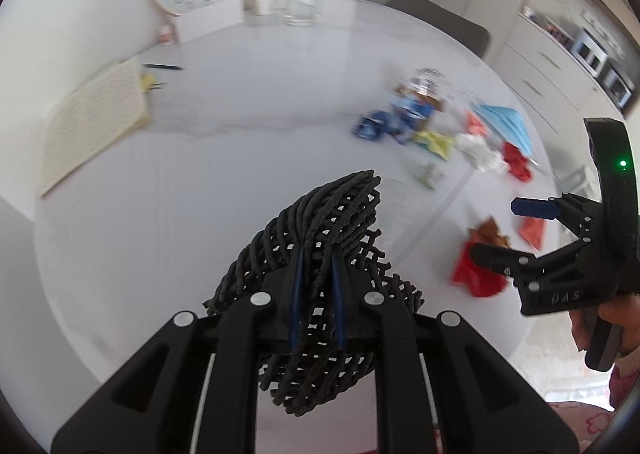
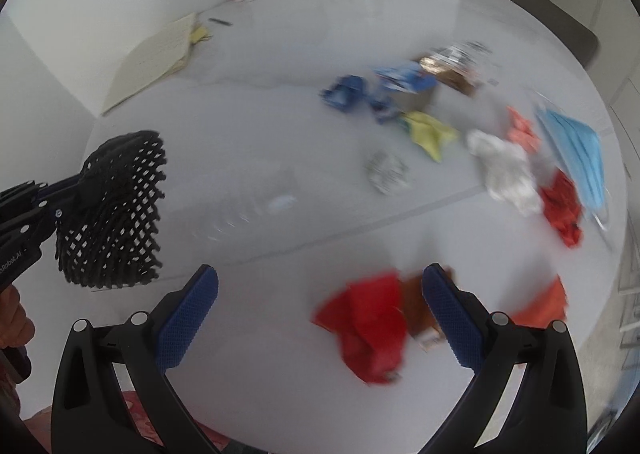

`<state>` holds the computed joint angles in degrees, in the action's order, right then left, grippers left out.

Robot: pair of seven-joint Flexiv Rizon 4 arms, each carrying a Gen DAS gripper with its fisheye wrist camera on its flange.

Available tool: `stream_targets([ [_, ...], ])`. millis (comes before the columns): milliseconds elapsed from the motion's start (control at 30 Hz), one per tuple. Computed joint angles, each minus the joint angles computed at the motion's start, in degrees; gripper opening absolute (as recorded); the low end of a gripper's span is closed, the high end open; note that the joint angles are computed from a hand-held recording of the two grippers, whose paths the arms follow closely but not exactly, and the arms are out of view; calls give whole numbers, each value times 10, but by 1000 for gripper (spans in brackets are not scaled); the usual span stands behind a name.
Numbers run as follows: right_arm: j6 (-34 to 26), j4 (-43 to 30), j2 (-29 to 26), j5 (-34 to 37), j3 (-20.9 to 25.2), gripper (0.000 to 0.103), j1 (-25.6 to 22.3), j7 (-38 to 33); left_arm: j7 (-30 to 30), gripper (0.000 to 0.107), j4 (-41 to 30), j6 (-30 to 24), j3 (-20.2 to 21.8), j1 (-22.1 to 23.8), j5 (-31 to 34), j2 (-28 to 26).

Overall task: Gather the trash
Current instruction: 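Lift the black mesh sleeve with the left tool while the right tool grasps the orange wrapper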

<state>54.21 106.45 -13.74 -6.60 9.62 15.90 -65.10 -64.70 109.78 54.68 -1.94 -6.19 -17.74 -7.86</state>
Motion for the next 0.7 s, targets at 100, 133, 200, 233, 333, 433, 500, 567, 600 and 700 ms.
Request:
stream_targets([
  [100, -5, -39, -31, -10, 4, 101, 9, -32, -5, 13, -10, 1, 9, 11, 7, -7],
  [133, -7, -52, -40, -12, 3, 101, 12, -39, -4, 13, -13, 2, 10, 15, 8, -10],
  [200, -8, -65, -49, -10, 1, 101, 13, -39, -6, 13, -21, 5, 11, 21, 8, -18],
  [233, -5, -68, -50, -11, -3, 101, 14, -28, -3, 13, -25, 4, 10, 23, 6, -21],
  [333, 12, -41, -32, -32, -26, 101, 14, 33, 14, 13, -35, 0, -1, 25, -13, -30],
  [433, 25, 14, 4, -87, -56, 101, 6, 127, 46, 13, -57, -2, -16, 20, -29, -47],
  [500, 24, 57, 34, -125, -71, 101, -11, 197, 65, 13, -73, -8, -27, 15, -40, -59],
  [567, 15, 91, 55, -147, -76, 101, -33, 258, 84, 13, -91, -15, -39, 6, -50, -73],
  [600, 12, 101, 62, -149, -74, 101, -44, 275, 93, 13, -99, -18, -44, 2, -56, -79],
  [700, -5, 134, 80, -163, -75, 101, -74, 338, 111, 13, -119, -22, -59, -17, -65, -98],
])
